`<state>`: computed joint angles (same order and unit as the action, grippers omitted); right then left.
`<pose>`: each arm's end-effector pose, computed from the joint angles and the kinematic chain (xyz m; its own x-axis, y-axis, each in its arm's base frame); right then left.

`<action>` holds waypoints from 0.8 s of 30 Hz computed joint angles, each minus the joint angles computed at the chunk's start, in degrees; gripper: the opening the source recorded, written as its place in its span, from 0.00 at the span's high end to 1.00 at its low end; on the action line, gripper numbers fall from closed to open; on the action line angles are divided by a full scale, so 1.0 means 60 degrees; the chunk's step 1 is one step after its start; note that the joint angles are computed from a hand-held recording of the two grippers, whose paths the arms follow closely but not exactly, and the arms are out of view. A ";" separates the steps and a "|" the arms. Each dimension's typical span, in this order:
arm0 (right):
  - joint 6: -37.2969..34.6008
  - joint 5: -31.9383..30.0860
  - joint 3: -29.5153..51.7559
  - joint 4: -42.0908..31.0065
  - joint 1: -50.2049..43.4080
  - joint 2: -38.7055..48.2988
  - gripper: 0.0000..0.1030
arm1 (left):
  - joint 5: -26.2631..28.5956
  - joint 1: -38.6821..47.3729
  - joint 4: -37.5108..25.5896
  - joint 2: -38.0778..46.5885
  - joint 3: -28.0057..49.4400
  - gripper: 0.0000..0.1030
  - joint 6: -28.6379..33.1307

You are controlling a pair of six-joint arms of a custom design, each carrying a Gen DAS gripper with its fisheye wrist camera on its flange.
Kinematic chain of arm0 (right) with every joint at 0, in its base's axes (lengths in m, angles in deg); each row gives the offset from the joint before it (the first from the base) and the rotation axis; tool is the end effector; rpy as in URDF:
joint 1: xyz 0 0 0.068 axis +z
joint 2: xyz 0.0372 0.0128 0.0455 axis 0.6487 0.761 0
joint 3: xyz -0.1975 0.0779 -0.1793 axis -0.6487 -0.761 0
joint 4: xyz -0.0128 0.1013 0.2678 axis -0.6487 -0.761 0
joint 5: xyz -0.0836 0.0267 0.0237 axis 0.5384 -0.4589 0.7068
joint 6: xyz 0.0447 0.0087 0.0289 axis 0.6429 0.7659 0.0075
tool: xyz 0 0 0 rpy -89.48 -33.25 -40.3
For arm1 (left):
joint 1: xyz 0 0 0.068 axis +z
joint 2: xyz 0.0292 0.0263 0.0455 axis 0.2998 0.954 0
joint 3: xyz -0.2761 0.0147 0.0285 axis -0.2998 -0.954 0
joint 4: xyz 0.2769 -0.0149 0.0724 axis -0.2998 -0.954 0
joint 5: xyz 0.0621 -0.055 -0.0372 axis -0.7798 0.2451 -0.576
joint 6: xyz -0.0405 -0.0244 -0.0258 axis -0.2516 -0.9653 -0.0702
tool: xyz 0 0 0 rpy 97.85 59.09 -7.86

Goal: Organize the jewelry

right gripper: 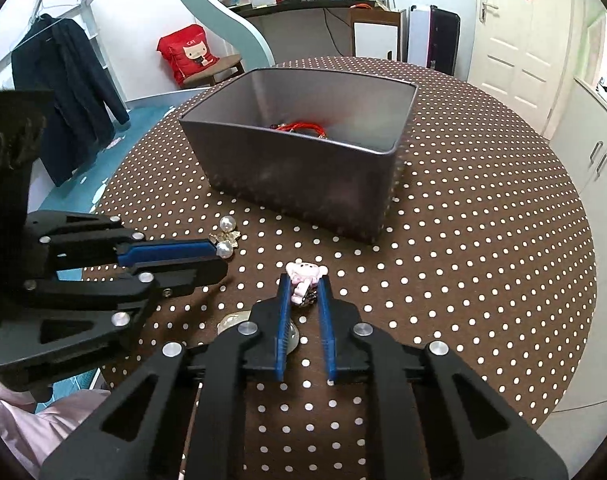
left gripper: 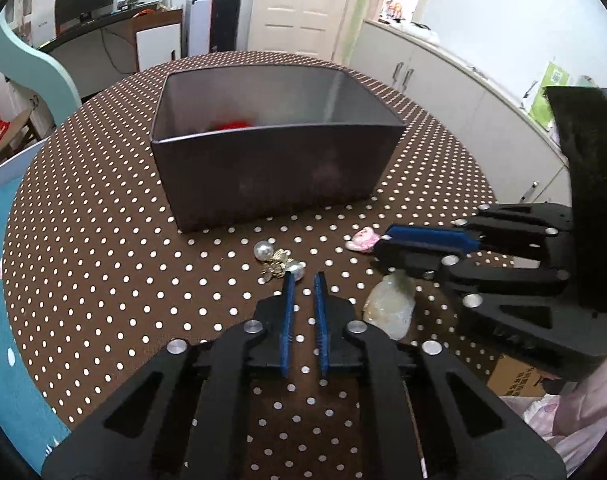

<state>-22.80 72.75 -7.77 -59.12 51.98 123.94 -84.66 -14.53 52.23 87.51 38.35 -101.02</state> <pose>0.2862 0.0687 0.1689 -0.7288 -0.3366 -0.5963 -0.4983 0.8580 0.1247 0.2841 -0.1776 0.1404 -0.7852 0.1729 -0.5946 0.3343 0.9266 -0.1721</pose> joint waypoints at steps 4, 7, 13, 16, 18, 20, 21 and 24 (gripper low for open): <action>-0.0067 -0.0113 -0.0018 -0.0030 -0.0148 -0.0053 0.92 | -0.0138 0.0029 -0.0084 0.0146 0.0161 0.95 -0.0128; -0.0091 -0.0190 0.0027 -0.0053 -0.0167 0.0009 0.92 | -0.0121 0.0099 -0.0262 0.0115 0.0255 0.94 -0.0191; 0.0027 -0.0115 0.0066 -0.0062 -0.0081 0.0104 0.83 | -0.0333 -0.0021 -0.0523 0.0354 0.0592 0.94 -0.0287; 0.0027 -0.0092 0.0035 -0.0041 -0.0094 0.0112 0.81 | -0.0306 -0.0002 -0.0651 0.0497 0.0810 0.90 -0.0412; 0.0051 -0.0119 0.0007 -0.0026 -0.0081 0.0086 0.80 | -0.0348 -0.0057 -0.0755 0.0538 0.0948 0.71 -0.0436; 0.0086 -0.0030 -0.0027 0.0006 -0.0008 0.0045 0.78 | -0.1075 -0.0298 -0.0899 0.0605 0.1118 0.52 -0.0485; 0.0069 -0.0060 -0.0039 0.0007 -0.0010 0.0031 0.76 | -0.1130 -0.0297 -0.0948 0.0641 0.1170 0.52 -0.0450; 0.0061 -0.0183 -0.0062 0.0045 -0.0040 0.0039 0.74 | -0.0992 -0.0173 -0.0952 0.0738 0.1246 0.58 -0.0442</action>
<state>-22.43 71.65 -8.15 -58.85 51.74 124.17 -90.62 -15.57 46.52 91.94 45.83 -103.67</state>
